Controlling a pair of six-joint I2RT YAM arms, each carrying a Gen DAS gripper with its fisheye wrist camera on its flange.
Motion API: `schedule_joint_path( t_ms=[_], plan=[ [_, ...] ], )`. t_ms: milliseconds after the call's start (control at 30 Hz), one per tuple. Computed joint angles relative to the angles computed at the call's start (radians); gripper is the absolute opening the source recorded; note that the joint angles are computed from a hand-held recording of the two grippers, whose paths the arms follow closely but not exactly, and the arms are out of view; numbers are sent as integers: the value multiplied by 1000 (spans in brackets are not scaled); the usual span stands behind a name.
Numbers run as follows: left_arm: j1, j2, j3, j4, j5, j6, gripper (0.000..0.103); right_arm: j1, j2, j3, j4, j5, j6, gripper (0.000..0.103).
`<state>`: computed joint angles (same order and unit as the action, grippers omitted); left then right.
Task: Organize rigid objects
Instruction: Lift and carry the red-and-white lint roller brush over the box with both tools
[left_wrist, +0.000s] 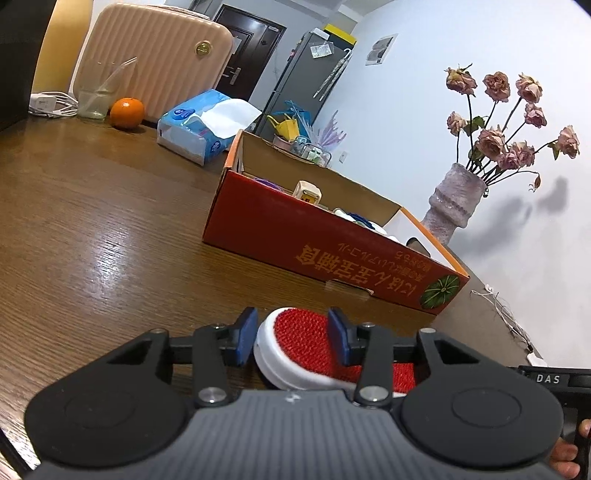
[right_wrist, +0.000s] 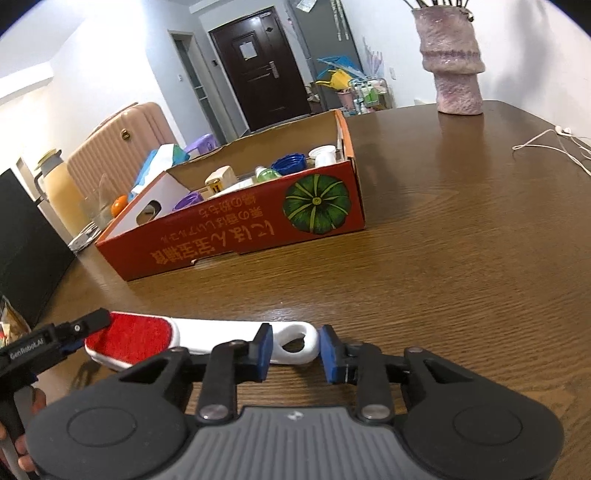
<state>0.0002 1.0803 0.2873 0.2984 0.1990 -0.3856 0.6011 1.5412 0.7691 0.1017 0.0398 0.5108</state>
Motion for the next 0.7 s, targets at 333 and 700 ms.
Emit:
schedule_joint_path(
  t_ms=[333, 700],
  plan=[
    [-153, -471, -80, -301, -172, -4, 40, 76, -236, -131, -60, 111, 50, 12],
    [-601, -903, 54, -748, -644, -60, 40, 252, -595, -226, -197, 292, 84, 12]
  ],
)
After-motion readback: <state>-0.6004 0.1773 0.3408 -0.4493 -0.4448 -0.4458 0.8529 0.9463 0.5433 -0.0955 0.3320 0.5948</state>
